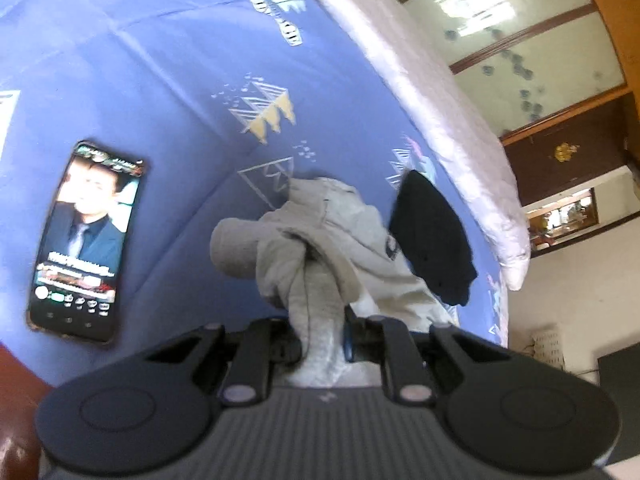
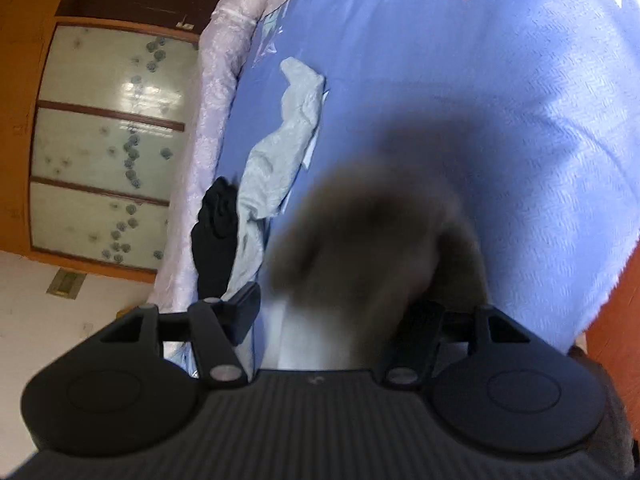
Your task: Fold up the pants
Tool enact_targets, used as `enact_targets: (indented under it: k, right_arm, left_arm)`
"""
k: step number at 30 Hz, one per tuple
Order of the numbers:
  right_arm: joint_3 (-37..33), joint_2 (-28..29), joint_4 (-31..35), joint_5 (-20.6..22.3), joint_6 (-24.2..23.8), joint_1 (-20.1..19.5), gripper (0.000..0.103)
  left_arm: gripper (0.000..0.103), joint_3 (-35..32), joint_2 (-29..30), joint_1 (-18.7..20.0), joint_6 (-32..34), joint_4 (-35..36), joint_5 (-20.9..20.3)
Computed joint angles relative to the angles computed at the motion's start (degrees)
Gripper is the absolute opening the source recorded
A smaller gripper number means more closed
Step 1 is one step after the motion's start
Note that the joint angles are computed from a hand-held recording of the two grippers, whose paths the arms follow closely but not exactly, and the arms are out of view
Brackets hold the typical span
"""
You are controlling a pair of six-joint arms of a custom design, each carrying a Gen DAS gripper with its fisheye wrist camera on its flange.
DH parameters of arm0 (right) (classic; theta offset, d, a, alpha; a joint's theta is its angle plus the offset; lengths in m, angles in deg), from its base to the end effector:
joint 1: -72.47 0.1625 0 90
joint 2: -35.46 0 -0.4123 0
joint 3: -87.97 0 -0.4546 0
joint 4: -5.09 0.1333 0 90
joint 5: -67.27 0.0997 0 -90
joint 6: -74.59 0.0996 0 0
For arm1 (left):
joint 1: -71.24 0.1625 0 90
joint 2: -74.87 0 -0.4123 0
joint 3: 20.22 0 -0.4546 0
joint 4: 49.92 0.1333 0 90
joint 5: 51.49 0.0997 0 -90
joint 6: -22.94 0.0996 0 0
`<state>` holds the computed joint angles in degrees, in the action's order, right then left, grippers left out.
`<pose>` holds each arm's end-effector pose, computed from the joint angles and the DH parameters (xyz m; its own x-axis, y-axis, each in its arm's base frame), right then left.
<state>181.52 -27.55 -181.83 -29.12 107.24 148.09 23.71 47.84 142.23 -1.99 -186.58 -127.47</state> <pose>-0.0578 -0.7174 0.3506 -0.7355 0.5004 -0.4568 0.5895 0.1403 -0.7955 -0.1563 -0.9369 0.1833 -0.9865 -0.1625 0.0185 -0.1467 0.8296 -0.5388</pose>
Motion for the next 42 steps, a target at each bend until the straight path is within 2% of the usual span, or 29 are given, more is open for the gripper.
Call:
enact_targets:
  k: [1, 2, 4, 6, 8, 9, 11, 12, 13, 15, 16, 17, 19, 22, 23, 24, 27, 29, 31, 33, 35, 37, 38, 39, 40, 41, 42]
  right_arm:
    - [-0.5, -0.1, 0.9, -1.7, -0.7, 0.3, 0.036]
    - [-1.8, 0.3, 2.9, -4.3, -1.8, 0.8, 0.022]
    - [-2.7, -0.2, 3.9, -6.9, -4.7, 1.5, 0.016]
    - [-4.2, -0.1, -0.4, -6.6, -9.9, 2.2, 0.015]
    - [-5.4, -0.4, -6.4, -7.2, -17.0, 3.4, 0.015]
    - [-6.6, -0.5, -7.6, -9.7, -20.6, 4.3, 0.017]
    - [-10.5, 0.7, -5.8, -20.3, -26.3, 6.5, 0.032]
    - [-12.7, 1.9, -4.8, -26.3, -29.1, 7.2, 0.058]
    - [-14.7, 3.4, -5.1, -32.3, -31.8, 7.3, 0.076]
    - [-17.2, 6.0, -6.6, -43.3, -34.1, 6.9, 0.077]
    - [-15.8, 5.5, -7.0, -45.9, -32.1, 6.2, 0.077]
    - [-12.7, 3.9, -7.8, -46.0, -27.8, 5.3, 0.077]
    - [-5.1, -0.2, -9.8, -42.9, -20.0, 3.2, 0.077]
    - [1.5, -3.3, -12.2, -45.5, -13.5, 1.5, 0.076]
    - [4.5, -5.3, -12.4, -43.3, -11.1, 0.6, 0.075]
    - [7.7, -7.4, -13.5, -39.2, -9.7, -0.4, 0.074]
    - [11.0, -8.7, -18.0, -30.8, -13.3, -1.2, 0.073]
    - [8.3, -6.6, -18.5, -29.4, -16.5, -0.5, 0.071]
    - [6.0, -5.4, -17.0, -28.2, -17.1, -0.4, 0.068]
    - [2.3, -3.3, -14.0, -29.1, -16.2, -0.5, 0.067]
    - [-3.0, 0.5, -11.8, -32.5, -16.6, 0.0, 0.067]
    - [-7.2, 3.5, -11.9, -37.1, -21.2, 0.9, 0.066]
    - [-9.1, 4.4, -10.2, -39.4, -23.2, 1.5, 0.060]
    - [-10.4, 4.9, -8.5, -40.8, -25.7, 1.9, 0.023]
    - [-10.3, 4.5, -9.3, -39.7, -27.9, 2.0, 0.005]
    - [-9.6, 4.1, -12.4, -38.5, -29.2, 2.2, 0.005]
    - [-9.8, 4.3, -15.7, -39.7, -31.7, 2.8, 0.005]
  left_arm:
    - [0.013, -0.3, 0.4, 0.2, -0.8, 0.4, -0.8]
    - [0.013, -0.2, 0.5, 0.3, -1.0, 0.6, -1.0]
    - [0.013, -1.4, 1.6, 0.2, -1.1, 2.2, -1.2]
    - [0.013, -2.2, 2.6, 0.2, -1.2, 3.5, -2.8]
    - [0.013, -3.0, 3.3, 0.2, -0.6, 5.4, -3.5]
    - [0.013, -3.4, 3.8, 0.1, -0.3, 6.4, -3.5]
    - [0.013, -3.5, 4.4, 0.1, -0.6, 7.7, -4.3]
    - [0.013, -3.5, 4.7, 0.1, -0.8, 8.4, -4.4]
    - [0.013, -3.4, 5.1, 0.0, -1.0, 9.3, -4.0]
    - [0.013, -3.5, 5.7, -0.1, -1.2, 12.0, -3.0]
    - [0.014, -2.9, 5.5, -0.1, -1.3, 12.7, -2.7]
    - [0.014, -2.3, 5.4, -0.1, -1.5, 13.5, -2.2]
    - [0.014, -1.6, 5.1, 0.2, -2.1, 14.4, -1.6]
    - [0.014, -1.2, 4.6, 0.8, -3.3, 14.8, -2.2]
    - [0.014, -1.0, 4.4, 0.9, -3.4, 14.7, -2.5]
    - [0.014, -0.9, 4.2, 0.9, -3.4, 14.5, -2.6]
    - [0.014, -1.4, 4.4, 0.8, -3.1, 14.7, -2.2]
    - [0.014, -1.7, 4.5, 0.6, -2.9, 14.7, -1.9]
    - [0.014, -1.7, 4.6, 0.4, -3.2, 14.1, -2.0]
    - [0.014, -0.7, 3.9, 0.3, -3.3, 13.0, -2.1]
    - [0.014, 0.1, 3.2, 0.2, -3.4, 12.4, -1.9]
    - [0.014, 0.6, 2.7, -0.1, -3.3, 12.0, -1.5]
    - [0.014, 0.9, 2.4, -0.2, -3.1, 11.7, -1.0]
    - [0.014, 0.9, 2.3, -0.4, -2.8, 11.4, -0.4]
    - [0.014, 1.2, 1.9, -0.6, -2.3, 10.6, 0.2]
    - [0.014, 1.1, 1.8, -0.7, -2.0, 10.1, 0.7]
    - [0.014, 1.0, 1.7, -0.7, -1.7, 9.8, 1.2]
